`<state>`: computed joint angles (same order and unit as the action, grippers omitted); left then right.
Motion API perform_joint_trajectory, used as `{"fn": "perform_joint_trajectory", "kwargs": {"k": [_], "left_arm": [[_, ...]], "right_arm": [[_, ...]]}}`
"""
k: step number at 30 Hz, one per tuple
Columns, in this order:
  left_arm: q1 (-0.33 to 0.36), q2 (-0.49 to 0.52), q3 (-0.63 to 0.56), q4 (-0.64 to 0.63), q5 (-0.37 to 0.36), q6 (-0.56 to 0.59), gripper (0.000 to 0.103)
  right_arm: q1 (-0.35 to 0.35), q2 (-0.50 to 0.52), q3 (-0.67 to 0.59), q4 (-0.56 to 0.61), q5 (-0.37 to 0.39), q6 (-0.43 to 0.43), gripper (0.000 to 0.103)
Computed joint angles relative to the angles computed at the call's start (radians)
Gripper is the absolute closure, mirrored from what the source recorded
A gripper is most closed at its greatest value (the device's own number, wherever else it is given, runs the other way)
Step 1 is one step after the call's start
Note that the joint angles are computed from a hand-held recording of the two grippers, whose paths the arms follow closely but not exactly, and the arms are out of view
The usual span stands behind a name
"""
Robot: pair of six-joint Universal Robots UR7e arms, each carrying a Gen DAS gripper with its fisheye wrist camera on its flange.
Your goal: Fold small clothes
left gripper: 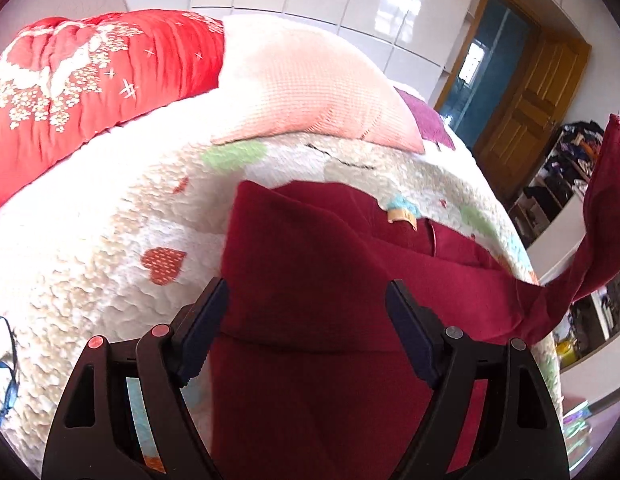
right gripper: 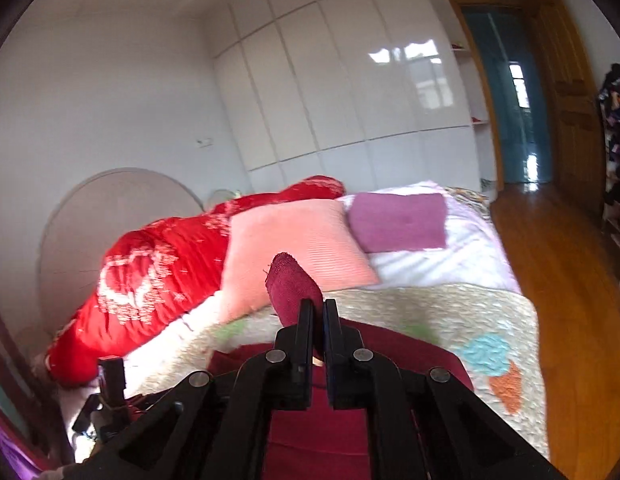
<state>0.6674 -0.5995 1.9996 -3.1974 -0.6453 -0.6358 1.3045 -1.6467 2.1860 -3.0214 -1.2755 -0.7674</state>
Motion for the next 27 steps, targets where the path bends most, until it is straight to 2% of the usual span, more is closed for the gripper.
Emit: {"fn": "perform_joint_trajectory", "kwargs": {"k": [4, 6, 7, 9, 10, 12, 13, 14, 17, 20, 23, 27], "left_arm": [[0.005, -0.069, 0.067, -0.017, 0.036, -0.035, 0.022], [0.012, -0.087, 0.086, -0.01, 0.048, -0.046, 0.022], [0.016, -0.093, 0.095, -0.006, 0.052, -0.053, 0.022], [0.026, -0.099, 0.107, -0.007, 0.048, -0.057, 0.022], [0.029, -0.1, 0.111, -0.01, 0.042, -0.053, 0.022], [0.034, -0.09, 0.117, -0.049, 0.031, -0.019, 0.022], [0.036, -0.085, 0.119, -0.073, 0.024, 0.001, 0.022], [0.041, -0.08, 0.116, -0.091, 0.012, 0.019, 0.022], [0.059, -0.071, 0.102, -0.134, -0.058, 0.073, 0.022], [0.053, -0.053, 0.1, -0.183, -0.114, 0.17, 0.022], [0.022, -0.028, 0.107, -0.188, -0.105, 0.27, 0.022], [-0.026, 0.01, 0.116, -0.153, -0.082, 0.413, 0.022]], "right_arm": [[0.102, 0.162, 0.004, -0.029, -0.029, -0.011, 0.099], [0.132, 0.266, -0.039, 0.053, -0.056, -0.013, 0.099], [0.147, 0.313, -0.061, 0.091, -0.102, -0.004, 0.099], [0.164, 0.383, -0.087, 0.095, -0.193, 0.027, 0.096], [0.152, 0.386, -0.079, 0.073, -0.189, 0.027, 0.092], [0.122, 0.361, -0.058, 0.017, -0.176, 0.026, 0.074], [0.104, 0.341, -0.054, -0.003, -0.175, 0.029, 0.058], [0.08, 0.315, -0.043, -0.023, -0.169, 0.026, 0.053], [0.017, 0.239, -0.03, -0.006, -0.194, -0.014, 0.053], [-0.046, 0.191, 0.003, -0.051, -0.239, -0.078, 0.053], [-0.108, 0.147, 0.017, -0.014, -0.251, -0.1, 0.053], [-0.175, 0.124, 0.04, 0.069, -0.195, -0.084, 0.053]]}}
